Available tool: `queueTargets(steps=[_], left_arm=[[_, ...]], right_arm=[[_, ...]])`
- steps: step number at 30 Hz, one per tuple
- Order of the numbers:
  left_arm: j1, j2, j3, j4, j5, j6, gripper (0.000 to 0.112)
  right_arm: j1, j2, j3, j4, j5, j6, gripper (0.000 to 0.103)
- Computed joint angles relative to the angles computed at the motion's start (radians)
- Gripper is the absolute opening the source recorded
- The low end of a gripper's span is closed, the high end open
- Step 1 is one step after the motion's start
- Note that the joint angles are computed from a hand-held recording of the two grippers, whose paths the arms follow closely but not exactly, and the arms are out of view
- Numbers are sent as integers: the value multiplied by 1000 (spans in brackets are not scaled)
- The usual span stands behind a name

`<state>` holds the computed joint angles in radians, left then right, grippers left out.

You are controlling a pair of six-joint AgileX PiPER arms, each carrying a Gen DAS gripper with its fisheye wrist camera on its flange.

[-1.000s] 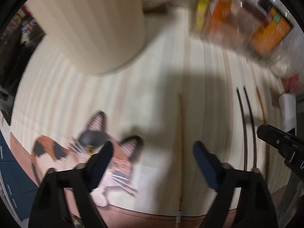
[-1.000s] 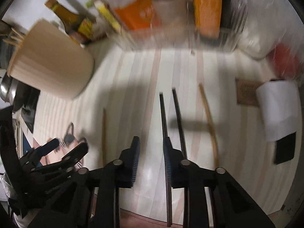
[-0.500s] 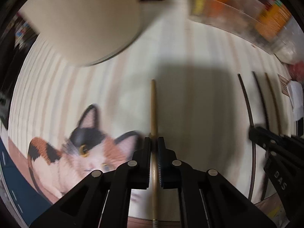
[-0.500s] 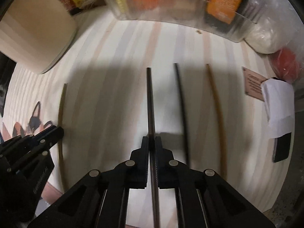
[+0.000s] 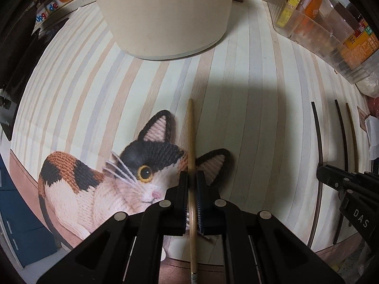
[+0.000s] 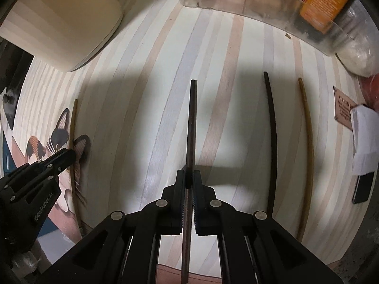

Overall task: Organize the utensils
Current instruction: 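Hold both chopsticks and adjust grips on the counter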

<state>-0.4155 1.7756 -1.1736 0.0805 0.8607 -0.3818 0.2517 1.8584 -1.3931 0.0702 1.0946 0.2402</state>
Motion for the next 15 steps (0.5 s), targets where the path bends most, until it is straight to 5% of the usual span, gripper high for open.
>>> queueTargets(steps=[15], left_arm=[[22, 1, -54, -12, 47, 27, 4]], right_arm=[[105, 77, -118, -91, 105, 83, 7]])
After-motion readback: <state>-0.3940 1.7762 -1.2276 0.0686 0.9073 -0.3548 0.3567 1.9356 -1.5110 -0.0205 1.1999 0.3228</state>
